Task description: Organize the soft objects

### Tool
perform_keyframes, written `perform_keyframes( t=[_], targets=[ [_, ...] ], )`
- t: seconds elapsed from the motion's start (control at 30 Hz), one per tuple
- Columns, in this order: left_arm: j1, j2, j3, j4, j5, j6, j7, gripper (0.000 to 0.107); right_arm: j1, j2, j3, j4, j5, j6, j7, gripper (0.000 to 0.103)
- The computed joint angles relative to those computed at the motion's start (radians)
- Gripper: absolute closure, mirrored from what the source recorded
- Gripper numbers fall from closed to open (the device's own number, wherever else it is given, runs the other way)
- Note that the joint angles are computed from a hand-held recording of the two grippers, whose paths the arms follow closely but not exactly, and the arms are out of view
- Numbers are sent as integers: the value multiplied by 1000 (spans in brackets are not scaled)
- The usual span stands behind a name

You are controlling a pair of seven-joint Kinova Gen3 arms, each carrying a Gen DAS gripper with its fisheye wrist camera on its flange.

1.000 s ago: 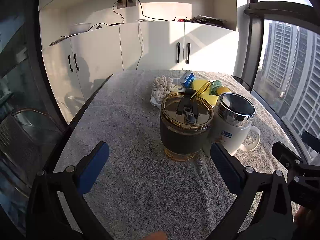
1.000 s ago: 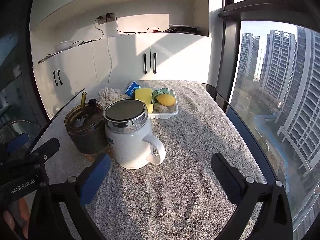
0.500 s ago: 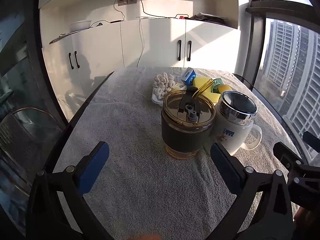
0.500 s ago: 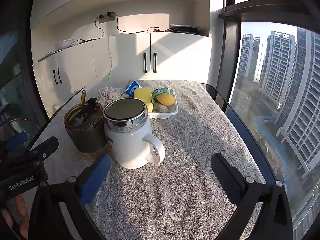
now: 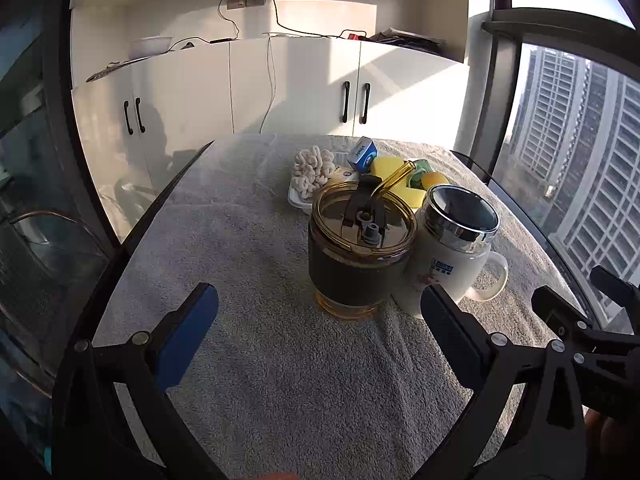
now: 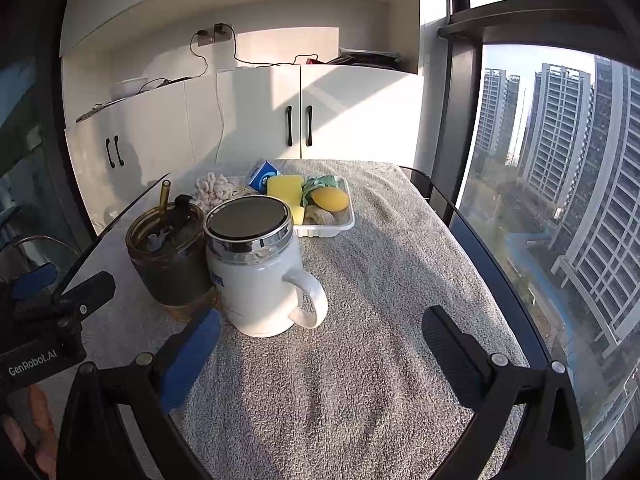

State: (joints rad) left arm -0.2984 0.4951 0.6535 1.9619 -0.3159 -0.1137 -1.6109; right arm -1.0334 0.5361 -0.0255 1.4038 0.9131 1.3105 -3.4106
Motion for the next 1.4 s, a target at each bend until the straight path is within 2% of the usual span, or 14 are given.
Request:
perform_keyframes(
  t=[0.6,1.4],
  targets=[
    [-15,6,13,-1,-15,0,10,5,2,-4,-1,15,2,-10,-4,0],
    [13,2,-17,-6,-5,-1,3,5,12,-15,-8,27,7,-21,10,0]
  ],
)
